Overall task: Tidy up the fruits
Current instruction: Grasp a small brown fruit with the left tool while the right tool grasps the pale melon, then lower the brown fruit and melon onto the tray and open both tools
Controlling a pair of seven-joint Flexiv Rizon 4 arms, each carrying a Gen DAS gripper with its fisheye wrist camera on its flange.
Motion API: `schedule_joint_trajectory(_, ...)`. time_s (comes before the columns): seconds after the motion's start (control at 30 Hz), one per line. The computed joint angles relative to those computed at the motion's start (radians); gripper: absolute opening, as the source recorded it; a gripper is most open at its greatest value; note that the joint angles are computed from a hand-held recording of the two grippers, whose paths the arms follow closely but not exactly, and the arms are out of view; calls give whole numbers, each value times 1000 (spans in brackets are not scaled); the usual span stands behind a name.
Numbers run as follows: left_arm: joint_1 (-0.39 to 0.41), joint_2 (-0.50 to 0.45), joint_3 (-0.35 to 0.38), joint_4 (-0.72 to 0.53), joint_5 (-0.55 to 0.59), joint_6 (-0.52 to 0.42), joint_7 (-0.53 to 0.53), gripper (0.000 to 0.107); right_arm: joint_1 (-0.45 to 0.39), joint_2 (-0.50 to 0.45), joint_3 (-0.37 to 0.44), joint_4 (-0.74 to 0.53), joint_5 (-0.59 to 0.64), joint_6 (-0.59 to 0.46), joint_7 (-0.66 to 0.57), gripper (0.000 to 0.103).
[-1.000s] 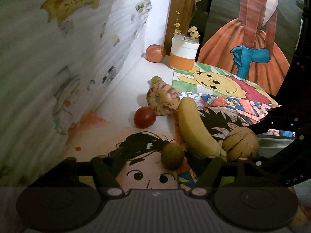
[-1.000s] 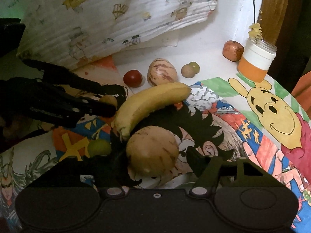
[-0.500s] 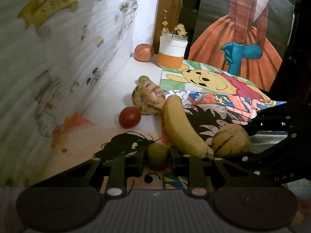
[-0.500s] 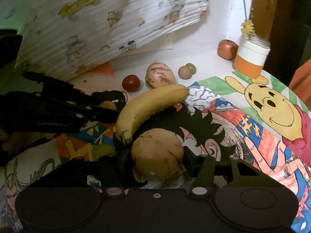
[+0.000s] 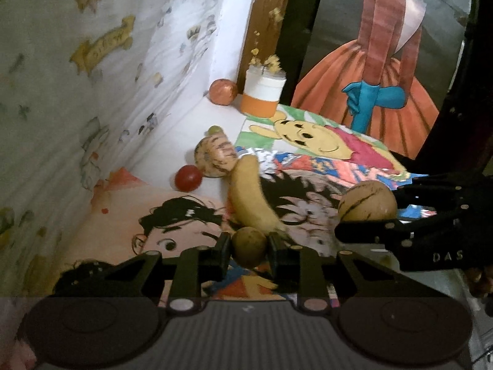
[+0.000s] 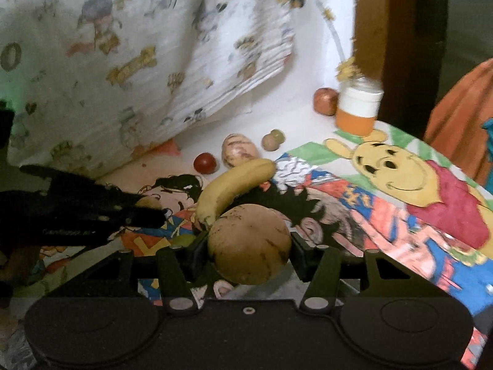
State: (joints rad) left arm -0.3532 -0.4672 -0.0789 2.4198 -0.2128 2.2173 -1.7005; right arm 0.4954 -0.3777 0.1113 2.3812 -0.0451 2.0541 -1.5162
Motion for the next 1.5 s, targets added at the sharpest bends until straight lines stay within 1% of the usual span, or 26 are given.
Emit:
schedule_joint_trajectory(0.07, -49, 19, 11, 18, -47, 11, 3, 28, 25, 32, -19, 34, 44, 15, -12, 56)
schedule_joint_trajectory(0.2, -129, 53, 11, 55, -125, 25, 5, 28, 75, 96, -47, 97, 146, 26, -50, 56)
schedule_joint_trajectory(0.33, -117, 85, -32, 85, -86, 9, -57, 28, 124, 155, -65, 153, 253, 21, -104, 56)
schedule_joint_trajectory(0.4, -148, 93, -29, 93, -102, 5, -60, 28, 135, 171, -62, 172, 296, 26, -125, 56)
schedule_joint_trajectory(0.5, -194, 95, -27, 99, -131, 3, -60, 28, 131, 184, -42, 197, 335, 36, -134, 56)
schedule_joint_trajectory(0.57, -225, 93, -26, 100, -152, 0, -54, 28, 112, 181, -21, 207, 334, 42, -125, 56)
schedule_joint_trajectory(0.67, -260, 90, -31, 100, -174, -12, -49, 28, 62, 165, 14, 221, 294, 49, -82, 56)
schedule_joint_trajectory(0.83, -323, 77, -28, 89, -219, -31, -28, 28, 31, 127, 29, 224, 247, 63, -41, 56)
schedule_joint_trajectory(0.97, -365, 67, -18, 77, -266, -53, -1, 28, 42, 96, 18, 221, 238, 71, -27, 56)
schedule_joint_trajectory(1.03, -374, 63, -15, 75, -282, -64, 3, 28, 31, 78, 21, 216, 217, 71, -12, 56)
schedule_joint_trajectory(1.17, -379, 57, -12, 69, -294, -92, 8, 28, 45, 52, 6, 205, 213, 76, -1, 56)
schedule_joint_trajectory(1.27, -376, 48, -10, 65, -284, -100, 8, 28, 70, 44, -13, 198, 227, 76, -9, 56)
schedule_joint_trajectory(1.5, -373, 35, -5, 59, -258, -91, 8, 29, 88, 29, -28, 191, 233, 69, -13, 57)
